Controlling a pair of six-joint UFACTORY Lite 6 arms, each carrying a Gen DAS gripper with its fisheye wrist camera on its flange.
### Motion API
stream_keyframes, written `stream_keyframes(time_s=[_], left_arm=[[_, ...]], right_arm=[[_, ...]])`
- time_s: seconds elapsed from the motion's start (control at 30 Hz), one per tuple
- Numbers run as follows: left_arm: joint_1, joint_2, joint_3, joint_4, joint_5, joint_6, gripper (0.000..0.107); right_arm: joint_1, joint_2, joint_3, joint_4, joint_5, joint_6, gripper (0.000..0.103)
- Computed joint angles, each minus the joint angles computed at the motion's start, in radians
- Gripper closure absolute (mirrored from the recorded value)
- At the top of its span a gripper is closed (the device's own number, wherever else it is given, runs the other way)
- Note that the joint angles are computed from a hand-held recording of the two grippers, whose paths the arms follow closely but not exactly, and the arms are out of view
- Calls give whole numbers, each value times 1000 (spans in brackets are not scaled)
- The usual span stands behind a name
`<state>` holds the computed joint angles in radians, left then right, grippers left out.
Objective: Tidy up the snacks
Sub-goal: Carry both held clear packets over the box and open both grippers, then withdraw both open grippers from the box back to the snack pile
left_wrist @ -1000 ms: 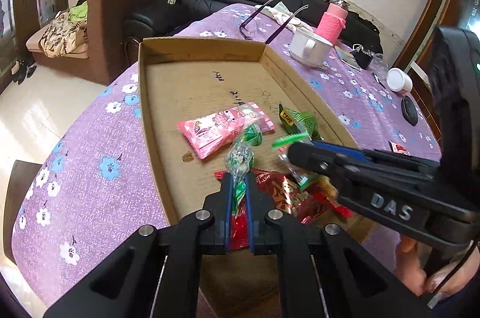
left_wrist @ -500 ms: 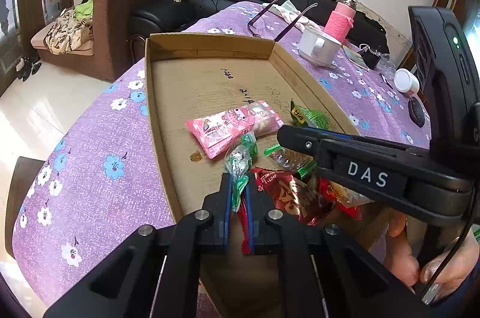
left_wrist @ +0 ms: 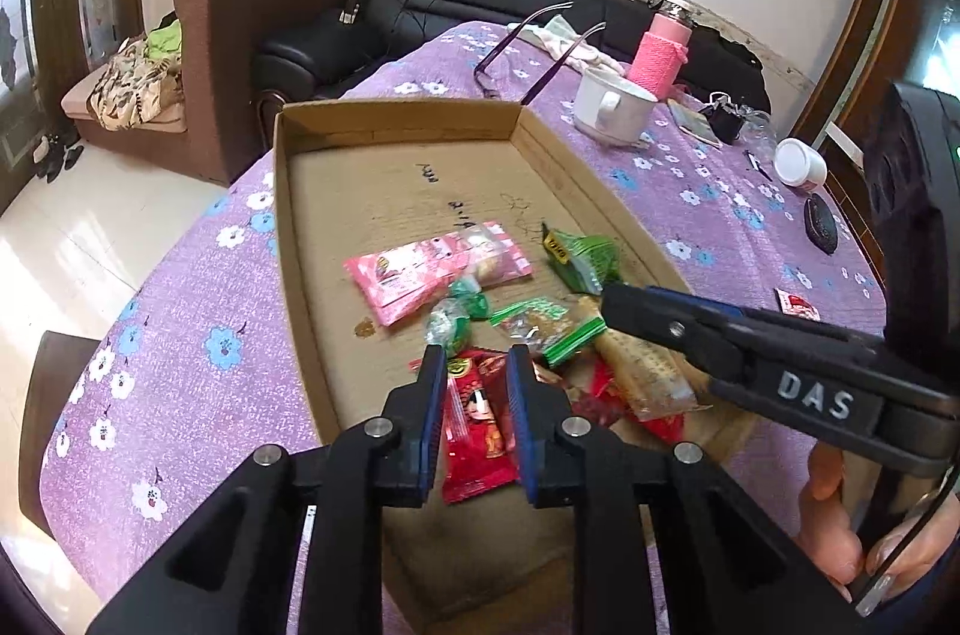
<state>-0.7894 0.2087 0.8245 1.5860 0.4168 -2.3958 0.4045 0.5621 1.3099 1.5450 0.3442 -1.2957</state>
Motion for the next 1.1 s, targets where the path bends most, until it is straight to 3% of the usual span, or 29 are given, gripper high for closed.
stream_keyframes(time_s=[0.33, 0.73, 0.83, 0.97, 1.1], left_arm=[[-100, 85, 159, -135, 38, 172, 86], [-253, 348, 506, -330, 48, 428, 86], [-295, 470, 660, -444, 39, 587, 85], [-331, 630, 865, -624, 48, 816, 82], [-341, 721, 994, -744, 72, 957, 82]], right_arm=[[-160, -165, -235, 130, 102, -188, 75], [-495, -250, -412, 92, 271, -307, 75], [-638, -252, -421, 81, 308, -342, 75], [-772, -208, -391, 142, 239, -412, 76], [-823, -82, -297, 61, 248, -327, 76]])
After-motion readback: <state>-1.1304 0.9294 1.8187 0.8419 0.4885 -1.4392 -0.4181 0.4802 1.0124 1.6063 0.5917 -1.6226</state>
